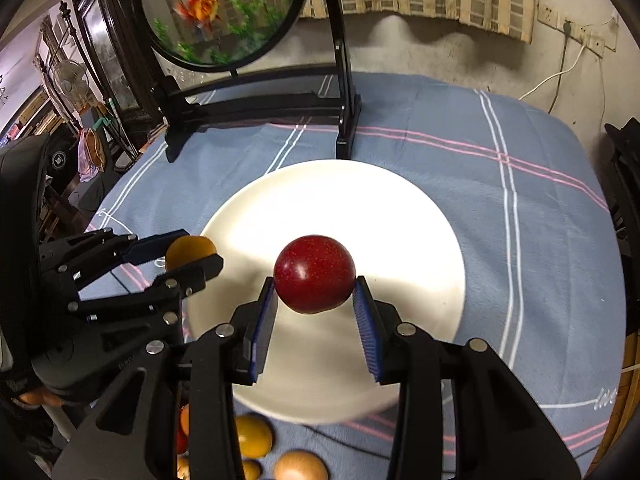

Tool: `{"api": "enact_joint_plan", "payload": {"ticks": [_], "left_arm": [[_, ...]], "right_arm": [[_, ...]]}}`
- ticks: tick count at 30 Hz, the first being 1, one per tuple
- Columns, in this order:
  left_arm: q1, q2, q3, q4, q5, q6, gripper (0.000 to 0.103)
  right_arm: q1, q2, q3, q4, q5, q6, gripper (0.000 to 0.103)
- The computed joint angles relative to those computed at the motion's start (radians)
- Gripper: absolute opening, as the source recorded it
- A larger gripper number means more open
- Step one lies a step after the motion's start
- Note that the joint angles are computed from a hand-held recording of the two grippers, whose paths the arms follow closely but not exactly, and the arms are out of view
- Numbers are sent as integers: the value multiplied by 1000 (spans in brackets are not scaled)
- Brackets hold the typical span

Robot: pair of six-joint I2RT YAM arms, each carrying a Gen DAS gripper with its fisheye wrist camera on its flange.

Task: Organize fruits
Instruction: 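Carry both fruits over the white plate and open both tools, then grasp a tangerine with left tool while right tool grasps a dark plum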

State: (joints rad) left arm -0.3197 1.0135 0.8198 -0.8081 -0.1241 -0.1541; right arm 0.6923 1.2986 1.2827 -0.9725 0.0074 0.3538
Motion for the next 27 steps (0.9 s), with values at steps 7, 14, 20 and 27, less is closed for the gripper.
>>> {"api": "enact_joint_plan", "payload": {"ticks": [7, 14, 20, 27], "left_arm": [[-29, 64, -21, 64, -102, -7, 73], [-22, 27, -11, 45, -90, -2, 73], [-12, -100, 12, -67, -106, -1, 77], [-115, -364, 46, -331, -156, -40, 83]], "right_arm": [[-12, 96, 3, 50, 15, -51, 46], [-38, 51, 10, 61, 11, -40, 64], [1, -74, 15, -40, 36, -8, 64], [310, -310, -64, -197, 209, 180, 64]]}}
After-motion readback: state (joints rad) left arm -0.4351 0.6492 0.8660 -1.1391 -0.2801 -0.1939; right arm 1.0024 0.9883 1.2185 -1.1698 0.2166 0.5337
